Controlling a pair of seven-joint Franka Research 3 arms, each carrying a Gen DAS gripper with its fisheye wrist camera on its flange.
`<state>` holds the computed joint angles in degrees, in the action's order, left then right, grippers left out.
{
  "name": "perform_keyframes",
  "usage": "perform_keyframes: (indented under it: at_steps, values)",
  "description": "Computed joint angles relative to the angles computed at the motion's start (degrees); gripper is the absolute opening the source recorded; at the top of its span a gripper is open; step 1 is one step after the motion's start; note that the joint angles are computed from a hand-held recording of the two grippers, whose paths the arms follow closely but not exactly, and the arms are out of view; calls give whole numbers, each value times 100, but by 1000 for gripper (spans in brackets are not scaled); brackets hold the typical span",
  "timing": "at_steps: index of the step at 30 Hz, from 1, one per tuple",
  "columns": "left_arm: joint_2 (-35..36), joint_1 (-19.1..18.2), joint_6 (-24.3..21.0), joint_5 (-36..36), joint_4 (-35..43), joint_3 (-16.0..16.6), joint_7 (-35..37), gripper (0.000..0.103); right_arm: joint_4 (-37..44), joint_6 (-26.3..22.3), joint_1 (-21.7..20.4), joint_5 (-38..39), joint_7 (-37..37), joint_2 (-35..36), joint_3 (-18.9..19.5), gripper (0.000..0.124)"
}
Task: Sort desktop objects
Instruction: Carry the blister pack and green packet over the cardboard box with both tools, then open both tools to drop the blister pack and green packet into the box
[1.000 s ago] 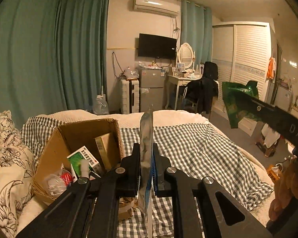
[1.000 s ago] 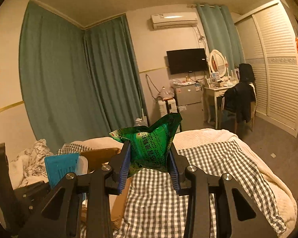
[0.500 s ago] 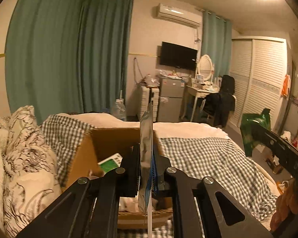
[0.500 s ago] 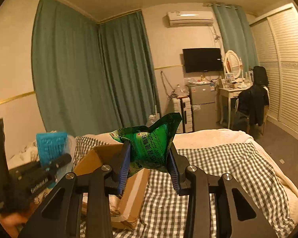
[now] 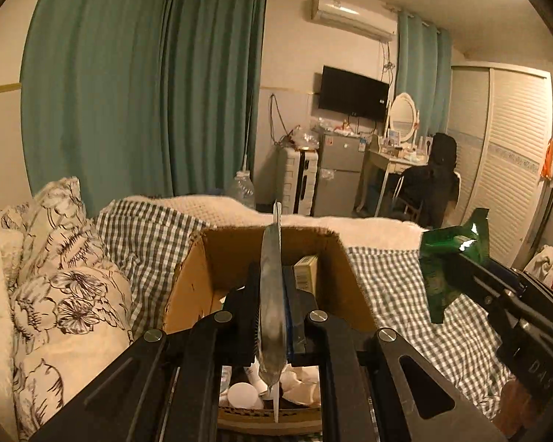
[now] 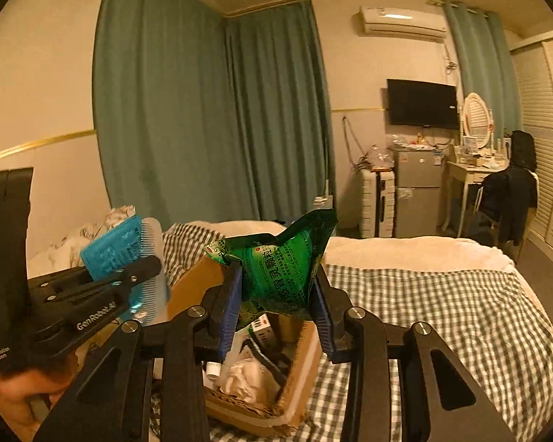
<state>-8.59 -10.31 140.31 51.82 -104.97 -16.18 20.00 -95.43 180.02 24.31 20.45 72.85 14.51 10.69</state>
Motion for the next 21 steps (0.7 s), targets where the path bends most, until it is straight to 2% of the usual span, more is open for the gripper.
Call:
perform_keyframes:
  at_steps: [3,7,10,14,17,21]
  values:
    - [100,27,-53,108,31,17,-12,10,240,-138,144,-169,81,242,-127,35]
    - [288,53,310,-412,27,222,291,10,696,-414,273,-370,188,656,-246,35]
    - [565,49,67,-638,185,276,591,10,1129,-668,435,-576,357,992,-384,35]
    - [826,34,4,-1076,280,402,1003,10,1832,-1127,583,-830,537,1498,-527,35]
    - [974,21,-132,-1219,360,466,1084,10,2088,-1304,623,-953,622,1691,-564,35]
    - [1128,8,-224,-1463,432,536,1091,10,2406,-1792,709,-1195,814,1925,-697,36]
